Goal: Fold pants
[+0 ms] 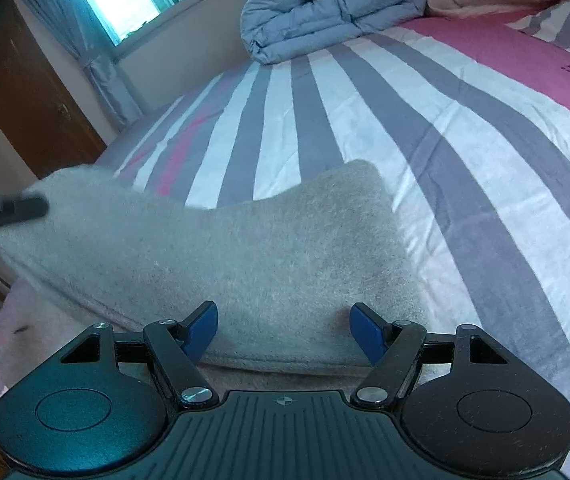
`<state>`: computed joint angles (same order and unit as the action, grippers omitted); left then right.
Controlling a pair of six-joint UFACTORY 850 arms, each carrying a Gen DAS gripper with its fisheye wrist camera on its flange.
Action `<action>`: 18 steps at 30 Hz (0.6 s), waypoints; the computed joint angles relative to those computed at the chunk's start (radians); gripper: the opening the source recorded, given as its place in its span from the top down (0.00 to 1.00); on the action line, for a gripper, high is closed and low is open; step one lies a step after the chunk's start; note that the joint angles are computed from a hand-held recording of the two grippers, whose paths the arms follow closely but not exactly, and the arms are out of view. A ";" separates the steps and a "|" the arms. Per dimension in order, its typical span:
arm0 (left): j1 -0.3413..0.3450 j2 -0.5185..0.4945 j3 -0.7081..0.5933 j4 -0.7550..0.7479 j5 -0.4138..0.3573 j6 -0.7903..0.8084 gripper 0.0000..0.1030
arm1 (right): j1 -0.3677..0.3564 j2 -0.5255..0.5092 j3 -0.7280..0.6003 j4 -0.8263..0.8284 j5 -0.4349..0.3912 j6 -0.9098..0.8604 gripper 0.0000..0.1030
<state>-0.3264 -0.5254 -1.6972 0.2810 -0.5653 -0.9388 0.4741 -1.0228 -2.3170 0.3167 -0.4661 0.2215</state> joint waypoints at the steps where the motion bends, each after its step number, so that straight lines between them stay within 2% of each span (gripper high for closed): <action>1: 0.008 0.004 0.041 -0.045 0.001 0.022 0.96 | 0.002 -0.009 -0.011 -0.015 -0.013 -0.005 0.29; 3: 0.012 0.039 0.112 -0.031 0.058 -0.006 0.84 | 0.006 -0.016 -0.017 -0.024 -0.023 -0.031 0.29; 4: 0.018 0.040 0.104 -0.057 0.048 -0.007 0.82 | 0.008 -0.022 -0.029 -0.037 -0.035 -0.037 0.29; 5: 0.024 0.044 0.097 -0.073 0.039 -0.010 0.82 | 0.009 -0.027 -0.036 -0.046 -0.041 -0.041 0.29; 8: 0.028 0.071 0.098 0.022 0.051 -0.093 0.82 | -0.001 -0.035 -0.053 -0.011 -0.056 -0.060 0.29; 12: 0.036 0.043 0.059 -0.040 0.042 -0.030 0.82 | -0.009 -0.030 -0.040 0.037 -0.054 -0.076 0.29; 15: 0.018 -0.020 0.018 -0.096 -0.042 0.064 0.79 | 0.007 -0.040 -0.062 -0.035 -0.075 -0.103 0.29; 18: 0.010 0.001 0.043 -0.046 -0.024 0.029 0.80 | 0.004 -0.027 -0.039 -0.002 -0.084 -0.164 0.29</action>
